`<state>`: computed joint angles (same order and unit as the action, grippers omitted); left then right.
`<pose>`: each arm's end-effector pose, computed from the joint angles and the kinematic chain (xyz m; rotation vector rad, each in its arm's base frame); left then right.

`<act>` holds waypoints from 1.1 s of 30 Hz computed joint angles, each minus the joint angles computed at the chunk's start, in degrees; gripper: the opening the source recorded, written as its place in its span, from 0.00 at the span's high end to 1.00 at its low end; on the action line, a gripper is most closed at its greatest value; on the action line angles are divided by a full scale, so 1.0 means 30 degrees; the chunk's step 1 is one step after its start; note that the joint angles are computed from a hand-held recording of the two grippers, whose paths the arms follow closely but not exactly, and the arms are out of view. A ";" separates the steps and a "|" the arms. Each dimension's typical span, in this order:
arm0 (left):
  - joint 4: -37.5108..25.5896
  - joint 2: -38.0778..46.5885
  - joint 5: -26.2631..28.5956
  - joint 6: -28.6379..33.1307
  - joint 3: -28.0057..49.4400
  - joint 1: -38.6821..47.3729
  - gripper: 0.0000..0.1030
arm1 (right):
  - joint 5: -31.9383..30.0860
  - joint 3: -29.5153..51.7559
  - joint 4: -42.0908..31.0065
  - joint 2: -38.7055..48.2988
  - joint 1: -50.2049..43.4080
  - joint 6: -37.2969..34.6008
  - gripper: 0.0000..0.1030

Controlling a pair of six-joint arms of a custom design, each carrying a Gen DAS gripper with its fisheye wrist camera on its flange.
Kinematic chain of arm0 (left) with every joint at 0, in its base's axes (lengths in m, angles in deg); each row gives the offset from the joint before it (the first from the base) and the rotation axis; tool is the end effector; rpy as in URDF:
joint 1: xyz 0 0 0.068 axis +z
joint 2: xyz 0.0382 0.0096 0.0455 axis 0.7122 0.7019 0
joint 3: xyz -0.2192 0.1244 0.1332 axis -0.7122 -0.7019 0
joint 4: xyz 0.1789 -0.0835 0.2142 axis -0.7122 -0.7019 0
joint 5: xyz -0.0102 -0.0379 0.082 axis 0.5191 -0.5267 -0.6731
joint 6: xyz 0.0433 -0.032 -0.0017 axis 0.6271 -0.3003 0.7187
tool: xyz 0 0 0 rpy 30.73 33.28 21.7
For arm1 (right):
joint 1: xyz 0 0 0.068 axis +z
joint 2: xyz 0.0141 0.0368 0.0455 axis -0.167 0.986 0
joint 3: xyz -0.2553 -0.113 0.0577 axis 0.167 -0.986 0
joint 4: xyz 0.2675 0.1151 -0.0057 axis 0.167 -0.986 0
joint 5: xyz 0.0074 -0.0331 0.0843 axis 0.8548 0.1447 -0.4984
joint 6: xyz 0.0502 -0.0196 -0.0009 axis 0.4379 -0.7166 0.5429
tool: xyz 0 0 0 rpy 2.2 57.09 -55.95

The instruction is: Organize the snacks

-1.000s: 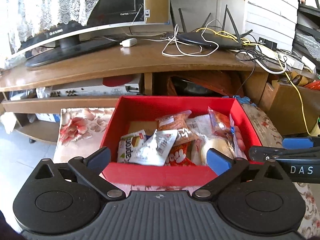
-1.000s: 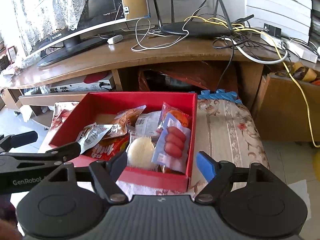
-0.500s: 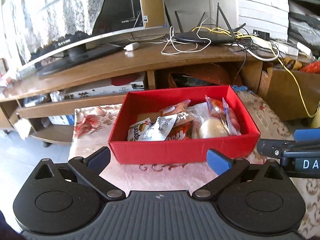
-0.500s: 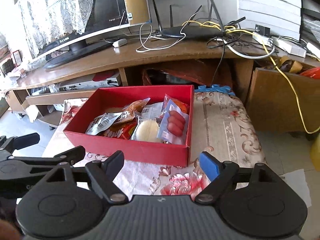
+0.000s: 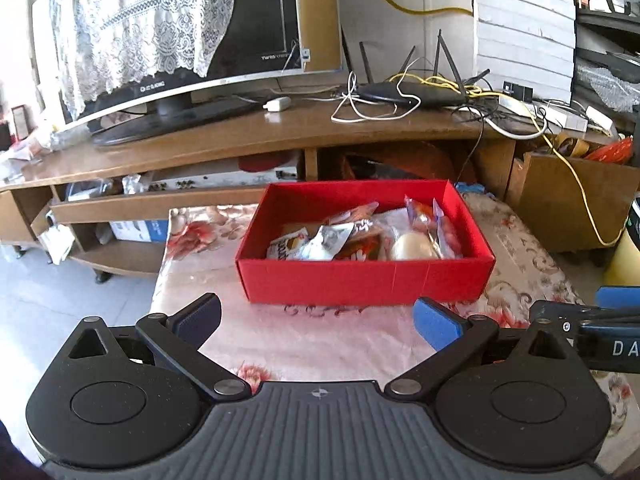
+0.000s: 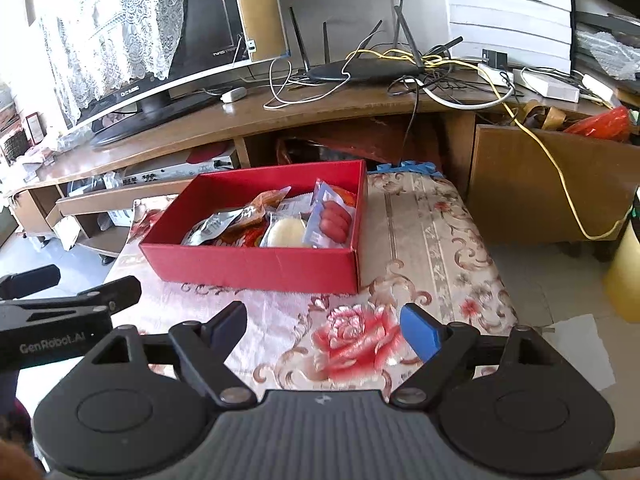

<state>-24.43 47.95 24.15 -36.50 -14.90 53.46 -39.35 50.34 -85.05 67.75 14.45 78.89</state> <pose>0.3133 0.0378 0.2465 0.2514 2.2340 0.0174 0.2948 0.1237 0.2224 0.1587 2.2950 0.2191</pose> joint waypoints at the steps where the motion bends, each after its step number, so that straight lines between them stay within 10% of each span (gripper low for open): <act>1: -0.0134 -0.0189 0.0248 -0.0022 -0.0112 0.0100 0.00 | 0.0040 -0.0091 -0.0050 -0.0088 0.0099 0.0031 0.27; 33: -0.0917 -0.3113 0.2333 -0.0486 -0.2077 0.1375 0.00 | 0.1425 -0.2061 -0.0129 -0.2844 0.1888 0.0752 0.26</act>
